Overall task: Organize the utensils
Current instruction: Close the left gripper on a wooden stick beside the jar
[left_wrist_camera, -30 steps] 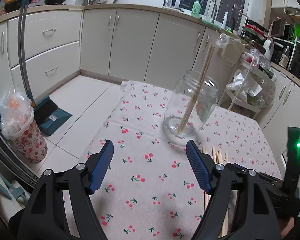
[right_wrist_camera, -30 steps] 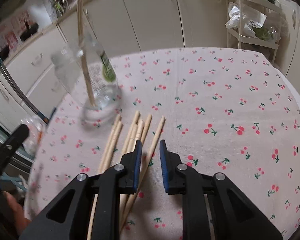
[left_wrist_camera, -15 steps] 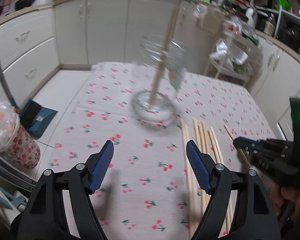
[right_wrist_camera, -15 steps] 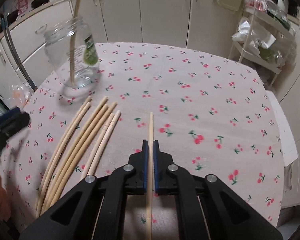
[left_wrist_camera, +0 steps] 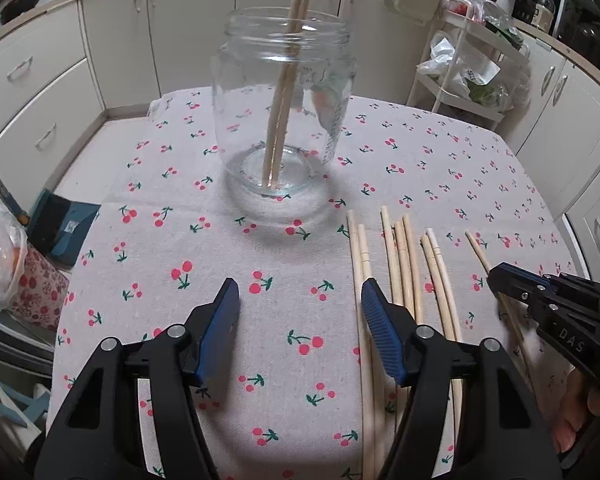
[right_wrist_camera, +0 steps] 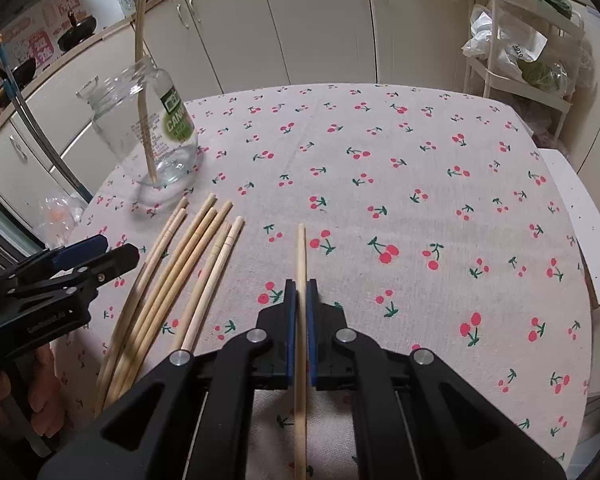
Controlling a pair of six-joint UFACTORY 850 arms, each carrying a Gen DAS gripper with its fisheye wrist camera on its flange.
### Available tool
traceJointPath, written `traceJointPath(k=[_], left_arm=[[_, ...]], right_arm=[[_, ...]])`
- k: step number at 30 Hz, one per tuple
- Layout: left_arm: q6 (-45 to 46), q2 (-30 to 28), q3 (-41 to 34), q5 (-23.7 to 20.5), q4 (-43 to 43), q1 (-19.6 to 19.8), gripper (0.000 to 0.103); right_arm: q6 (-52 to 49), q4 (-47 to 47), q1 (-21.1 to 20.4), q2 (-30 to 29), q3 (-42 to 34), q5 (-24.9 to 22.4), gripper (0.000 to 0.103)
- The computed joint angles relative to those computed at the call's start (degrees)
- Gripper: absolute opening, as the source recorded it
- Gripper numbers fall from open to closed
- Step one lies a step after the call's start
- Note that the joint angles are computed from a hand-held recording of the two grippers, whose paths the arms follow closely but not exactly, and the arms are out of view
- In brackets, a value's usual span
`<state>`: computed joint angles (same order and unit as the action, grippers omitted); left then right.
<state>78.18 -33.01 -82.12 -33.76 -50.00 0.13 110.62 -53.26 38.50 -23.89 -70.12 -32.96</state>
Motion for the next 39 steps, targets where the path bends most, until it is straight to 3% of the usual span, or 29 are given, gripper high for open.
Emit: traceJointPath(k=[13, 16, 19, 28, 29, 30, 31, 39], left_arm=[[-1.72, 1.35, 2.26, 6.07, 4.89, -2.56, 0.059], [-2.75, 1.60, 2.66, 7.04, 6.23, -2.73, 0.055], [-4.79, 1.40, 1.95, 6.65, 8.29, -2.62, 0.043], [-13.67, -1.70, -3.39, 4.47, 15.38, -4.18, 0.042], [-13.78, -1.91, -3.75, 3.98, 15.41, -4.20, 0.035], [-13.51, -1.89, -3.81, 3.98, 15.43, -4.27, 0.018], [-12.77, -2.16, -4.41, 2.46, 15.34, -4.15, 0.008], [-13.20, -4.10, -8.20, -5.25, 16.82, -2.78, 0.006]], right_arm=[[2.12, -1.41, -0.01, 0.83, 1.29, 1.48, 0.006], [1.64, -1.01, 0.05, 0.86, 1.28, 1.52, 0.006], [1.82, -1.22, 0.15, 0.86, 1.30, 1.42, 0.006], [1.17, -1.33, 0.02, 0.70, 1.20, 1.47, 0.006], [-0.19, -0.69, 0.15, 0.40, 0.70, 0.78, 0.006], [-0.78, -0.40, 0.25, 0.21, 0.40, 0.32, 0.006], [-0.78, -0.37, 0.31, 0.12, 0.29, 0.24, 0.006], [2.02, -0.85, -0.30, 1.15, 1.69, 2.91, 0.006]])
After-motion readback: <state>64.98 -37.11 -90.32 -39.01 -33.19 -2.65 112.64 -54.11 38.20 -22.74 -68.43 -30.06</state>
